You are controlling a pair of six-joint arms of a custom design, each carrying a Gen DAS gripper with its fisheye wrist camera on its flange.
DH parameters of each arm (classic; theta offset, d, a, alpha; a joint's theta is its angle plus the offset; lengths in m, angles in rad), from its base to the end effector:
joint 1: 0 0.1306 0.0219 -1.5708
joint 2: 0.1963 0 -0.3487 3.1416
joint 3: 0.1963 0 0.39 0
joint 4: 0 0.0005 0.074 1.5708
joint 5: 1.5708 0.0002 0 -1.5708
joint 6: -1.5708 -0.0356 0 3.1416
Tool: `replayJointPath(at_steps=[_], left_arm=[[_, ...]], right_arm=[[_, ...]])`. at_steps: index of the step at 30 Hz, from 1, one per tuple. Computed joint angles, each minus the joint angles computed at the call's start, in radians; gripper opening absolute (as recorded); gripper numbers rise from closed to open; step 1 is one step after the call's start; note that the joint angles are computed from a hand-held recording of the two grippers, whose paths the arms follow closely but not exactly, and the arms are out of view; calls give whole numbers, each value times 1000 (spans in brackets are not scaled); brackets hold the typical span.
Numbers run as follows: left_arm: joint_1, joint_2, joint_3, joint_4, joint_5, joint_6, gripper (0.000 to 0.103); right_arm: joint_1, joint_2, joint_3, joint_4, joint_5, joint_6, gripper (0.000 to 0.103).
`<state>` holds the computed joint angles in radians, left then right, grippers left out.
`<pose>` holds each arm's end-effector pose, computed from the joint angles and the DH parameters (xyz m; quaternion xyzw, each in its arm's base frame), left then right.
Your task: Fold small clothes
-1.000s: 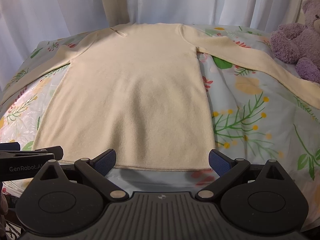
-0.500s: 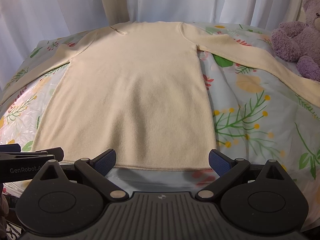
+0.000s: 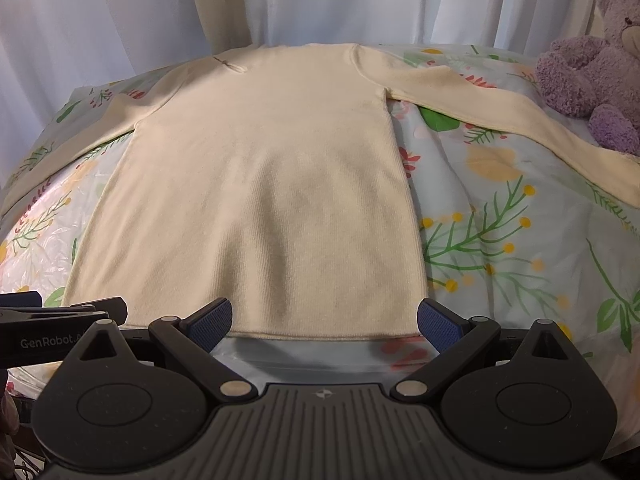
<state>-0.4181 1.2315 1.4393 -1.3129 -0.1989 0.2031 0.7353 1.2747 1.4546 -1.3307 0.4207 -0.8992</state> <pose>0.3705 -0.1575 0.4588 0.0811 0.9651 0.0218 0.2481 0.3172 0.2666 0.4500 0.1217 0.9497 0.0089 0.2884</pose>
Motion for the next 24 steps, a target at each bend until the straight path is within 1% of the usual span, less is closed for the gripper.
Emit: replayJointPath(at_steps=[24], left_arm=[[-7, 20, 5, -15, 0, 11, 103]], right_arm=[[-19, -5, -18, 14, -28, -2, 99]])
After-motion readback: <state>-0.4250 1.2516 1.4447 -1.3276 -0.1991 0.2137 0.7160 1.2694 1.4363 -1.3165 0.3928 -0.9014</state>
